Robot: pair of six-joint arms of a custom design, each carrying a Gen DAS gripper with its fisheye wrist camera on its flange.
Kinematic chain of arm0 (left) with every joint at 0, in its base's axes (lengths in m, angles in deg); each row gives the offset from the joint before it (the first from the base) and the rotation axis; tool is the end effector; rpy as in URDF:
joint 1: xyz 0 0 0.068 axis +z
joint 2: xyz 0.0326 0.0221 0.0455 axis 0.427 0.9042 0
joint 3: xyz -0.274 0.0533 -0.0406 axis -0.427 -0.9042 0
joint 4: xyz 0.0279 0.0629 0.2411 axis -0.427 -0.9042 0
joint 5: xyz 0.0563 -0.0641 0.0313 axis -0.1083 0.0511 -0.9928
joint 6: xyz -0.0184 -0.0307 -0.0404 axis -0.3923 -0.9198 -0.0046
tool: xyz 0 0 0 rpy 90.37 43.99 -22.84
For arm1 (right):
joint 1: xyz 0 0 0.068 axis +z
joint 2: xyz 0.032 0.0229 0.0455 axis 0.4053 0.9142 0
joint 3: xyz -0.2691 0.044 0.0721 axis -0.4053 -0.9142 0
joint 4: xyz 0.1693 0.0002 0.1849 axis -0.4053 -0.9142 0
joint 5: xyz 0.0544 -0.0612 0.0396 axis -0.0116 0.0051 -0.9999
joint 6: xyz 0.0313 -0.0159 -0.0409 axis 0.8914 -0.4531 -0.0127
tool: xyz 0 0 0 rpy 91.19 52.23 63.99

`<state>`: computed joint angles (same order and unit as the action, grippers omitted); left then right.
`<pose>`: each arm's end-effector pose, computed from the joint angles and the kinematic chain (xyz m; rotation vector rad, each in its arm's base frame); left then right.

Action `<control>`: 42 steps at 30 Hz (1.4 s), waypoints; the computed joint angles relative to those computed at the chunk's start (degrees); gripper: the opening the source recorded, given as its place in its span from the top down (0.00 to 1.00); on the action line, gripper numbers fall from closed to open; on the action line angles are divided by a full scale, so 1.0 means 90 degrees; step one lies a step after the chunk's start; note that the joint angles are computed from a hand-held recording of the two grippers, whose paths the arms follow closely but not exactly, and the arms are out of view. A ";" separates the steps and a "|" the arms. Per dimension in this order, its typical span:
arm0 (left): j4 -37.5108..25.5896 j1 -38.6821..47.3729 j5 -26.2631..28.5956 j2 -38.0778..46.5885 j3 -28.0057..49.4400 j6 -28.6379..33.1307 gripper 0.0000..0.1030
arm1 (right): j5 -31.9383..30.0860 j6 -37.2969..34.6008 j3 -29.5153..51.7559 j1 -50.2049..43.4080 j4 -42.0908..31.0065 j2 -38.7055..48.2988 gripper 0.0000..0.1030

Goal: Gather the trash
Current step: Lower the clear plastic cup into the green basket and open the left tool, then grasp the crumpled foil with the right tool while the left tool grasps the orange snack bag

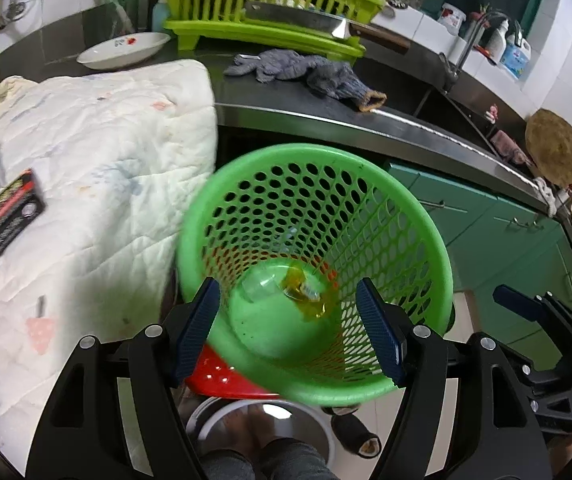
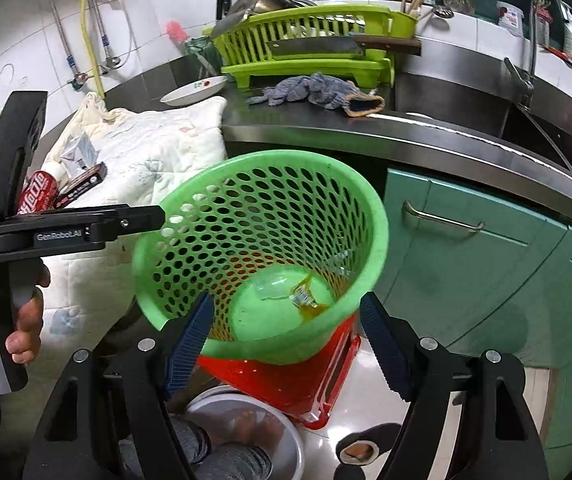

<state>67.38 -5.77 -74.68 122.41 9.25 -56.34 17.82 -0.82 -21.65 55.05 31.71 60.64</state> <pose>0.3547 -0.2231 0.1839 0.7000 2.4378 -0.5324 0.1988 0.1053 0.1666 0.2756 2.3749 0.1053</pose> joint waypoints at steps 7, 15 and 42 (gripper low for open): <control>0.0169 0.0573 -0.0018 -0.1016 -0.0892 0.0182 0.32 | 0.0135 0.0009 0.0603 0.0506 -0.0103 0.0366 0.29; 0.0210 0.1470 -0.0058 -0.2125 -0.1671 0.0552 0.32 | 0.0099 -0.0215 0.1561 0.0993 -0.0084 0.1127 0.29; -0.0155 0.5413 0.0937 -0.2813 -0.1541 0.0929 0.32 | -0.0932 -0.1607 0.6904 0.1545 -0.0978 0.4595 0.31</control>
